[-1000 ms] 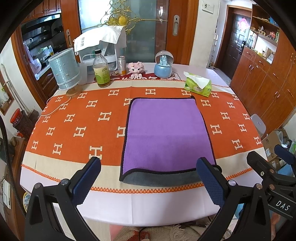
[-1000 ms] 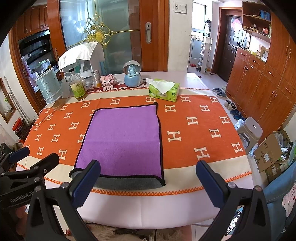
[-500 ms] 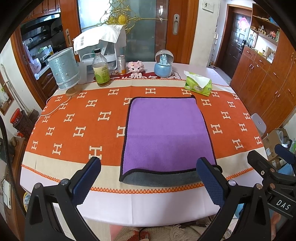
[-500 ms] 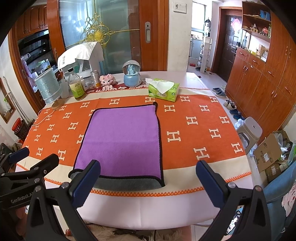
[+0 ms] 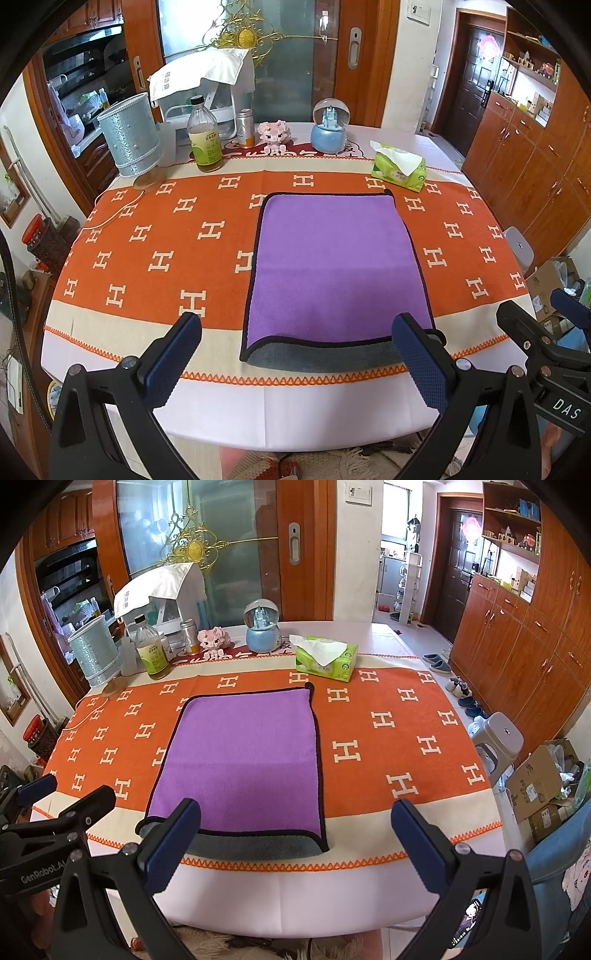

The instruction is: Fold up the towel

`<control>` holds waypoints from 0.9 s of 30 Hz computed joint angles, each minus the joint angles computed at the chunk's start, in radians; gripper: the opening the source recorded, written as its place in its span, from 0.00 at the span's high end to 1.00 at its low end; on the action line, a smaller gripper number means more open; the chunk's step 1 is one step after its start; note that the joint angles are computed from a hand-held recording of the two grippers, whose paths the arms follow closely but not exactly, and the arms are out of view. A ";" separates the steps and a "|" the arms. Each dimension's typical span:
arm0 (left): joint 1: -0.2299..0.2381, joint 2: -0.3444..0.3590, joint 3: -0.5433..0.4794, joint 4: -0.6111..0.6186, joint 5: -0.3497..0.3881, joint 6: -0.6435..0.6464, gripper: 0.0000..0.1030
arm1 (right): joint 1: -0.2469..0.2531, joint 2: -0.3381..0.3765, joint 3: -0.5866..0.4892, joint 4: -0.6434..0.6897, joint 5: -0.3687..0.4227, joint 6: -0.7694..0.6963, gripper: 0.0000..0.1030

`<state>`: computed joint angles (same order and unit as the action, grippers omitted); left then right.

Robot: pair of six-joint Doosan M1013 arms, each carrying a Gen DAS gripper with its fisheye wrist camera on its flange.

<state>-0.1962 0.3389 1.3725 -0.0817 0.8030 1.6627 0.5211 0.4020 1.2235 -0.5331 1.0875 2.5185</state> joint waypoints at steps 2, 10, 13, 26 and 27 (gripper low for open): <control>0.000 0.001 -0.002 0.000 0.001 0.000 0.01 | -0.001 0.000 0.000 0.000 0.000 0.001 0.00; 0.001 0.002 -0.008 0.008 0.005 -0.008 0.01 | -0.003 0.003 -0.002 -0.008 0.007 0.001 0.00; 0.000 0.003 -0.010 0.010 0.008 -0.010 0.01 | -0.002 0.004 -0.004 -0.014 0.009 0.002 0.00; 0.002 0.008 -0.022 0.017 0.021 -0.011 0.01 | -0.001 0.009 -0.020 -0.027 0.006 -0.006 0.00; 0.002 0.008 -0.022 0.018 0.020 -0.012 0.01 | -0.002 0.009 -0.020 -0.026 0.006 -0.007 0.00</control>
